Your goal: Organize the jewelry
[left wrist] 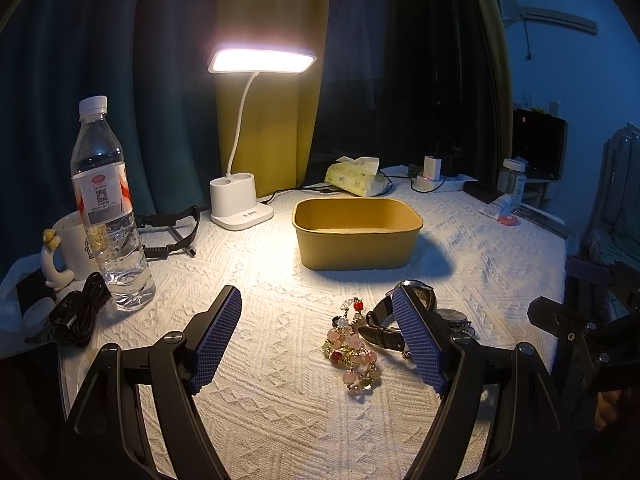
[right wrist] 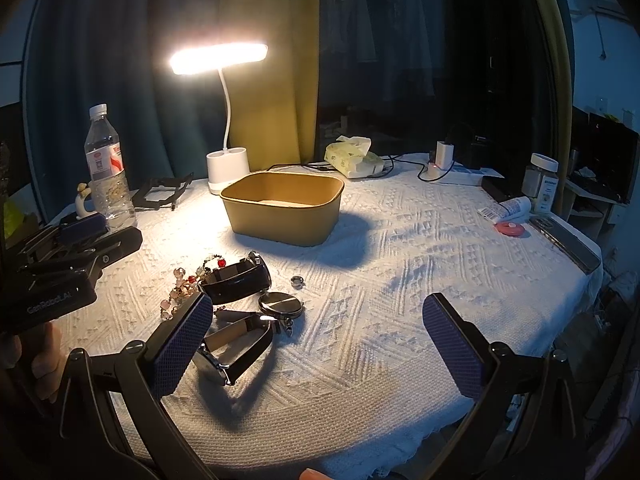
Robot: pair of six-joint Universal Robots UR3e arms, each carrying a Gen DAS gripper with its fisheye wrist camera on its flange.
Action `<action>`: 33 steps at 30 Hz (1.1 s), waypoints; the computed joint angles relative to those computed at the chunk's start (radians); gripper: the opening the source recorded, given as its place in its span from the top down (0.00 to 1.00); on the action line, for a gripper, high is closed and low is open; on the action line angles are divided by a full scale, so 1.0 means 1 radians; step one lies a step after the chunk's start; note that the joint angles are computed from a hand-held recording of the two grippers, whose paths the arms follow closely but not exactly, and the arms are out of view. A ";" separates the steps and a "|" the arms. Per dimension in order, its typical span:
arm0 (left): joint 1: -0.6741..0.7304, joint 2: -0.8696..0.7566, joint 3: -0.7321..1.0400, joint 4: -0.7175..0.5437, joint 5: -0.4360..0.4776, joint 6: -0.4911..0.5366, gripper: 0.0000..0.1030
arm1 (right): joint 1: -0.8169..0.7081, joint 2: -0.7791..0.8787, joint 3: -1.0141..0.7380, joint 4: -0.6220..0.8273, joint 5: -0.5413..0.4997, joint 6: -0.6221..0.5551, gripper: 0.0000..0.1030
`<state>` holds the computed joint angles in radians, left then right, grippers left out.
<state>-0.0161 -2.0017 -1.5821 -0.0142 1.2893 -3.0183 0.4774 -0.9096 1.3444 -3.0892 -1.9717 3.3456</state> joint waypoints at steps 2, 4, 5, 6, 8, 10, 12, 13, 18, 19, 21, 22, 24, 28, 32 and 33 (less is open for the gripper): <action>-0.001 0.005 -0.005 0.000 0.002 -0.001 0.21 | -0.002 0.000 0.000 -0.001 0.003 0.000 0.00; -0.001 0.006 -0.006 0.000 0.002 -0.001 0.21 | 0.000 0.000 -0.003 0.003 0.000 0.002 0.00; -0.001 0.005 -0.006 0.001 0.002 -0.001 0.21 | -0.001 -0.001 -0.001 0.001 0.001 0.002 0.00; -0.001 0.004 -0.005 0.002 0.002 -0.002 0.21 | -0.002 -0.004 0.004 -0.001 0.003 0.001 0.00; -0.001 0.005 -0.006 0.002 0.002 -0.001 0.21 | -0.002 -0.004 0.003 0.001 0.002 0.002 0.00; -0.001 0.005 -0.005 0.002 0.003 -0.001 0.21 | -0.001 -0.002 0.000 0.002 0.002 0.002 0.00; -0.002 0.005 0.000 -0.004 0.005 -0.002 0.21 | -0.001 -0.003 0.000 0.002 0.002 0.003 0.00; -0.001 0.006 -0.002 -0.003 0.004 -0.002 0.21 | -0.002 -0.002 0.000 0.001 0.002 0.002 0.00; -0.001 0.006 0.000 -0.004 0.003 -0.001 0.21 | -0.003 -0.002 0.001 0.002 0.004 0.001 0.00; -0.001 0.006 0.000 -0.004 0.003 -0.001 0.21 | -0.003 -0.003 0.003 0.001 0.004 0.003 0.00; -0.001 0.006 -0.002 -0.002 0.004 -0.002 0.21 | -0.005 -0.007 0.006 0.004 0.005 0.005 0.00; -0.001 0.006 -0.002 -0.002 0.004 -0.002 0.21 | -0.005 -0.007 0.006 0.003 0.004 0.006 0.00; -0.001 0.006 -0.001 -0.002 0.003 -0.001 0.21 | -0.004 -0.011 0.009 0.004 0.003 0.006 0.00; 0.000 0.007 -0.004 -0.001 0.002 0.000 0.21 | -0.003 -0.005 0.003 0.005 0.001 0.007 0.00; 0.000 0.008 -0.005 0.000 0.003 0.000 0.21 | -0.002 0.001 -0.004 0.002 0.000 0.006 0.00; 0.000 0.008 -0.005 0.000 0.003 0.000 0.21 | -0.001 0.001 -0.004 0.001 -0.001 0.006 0.00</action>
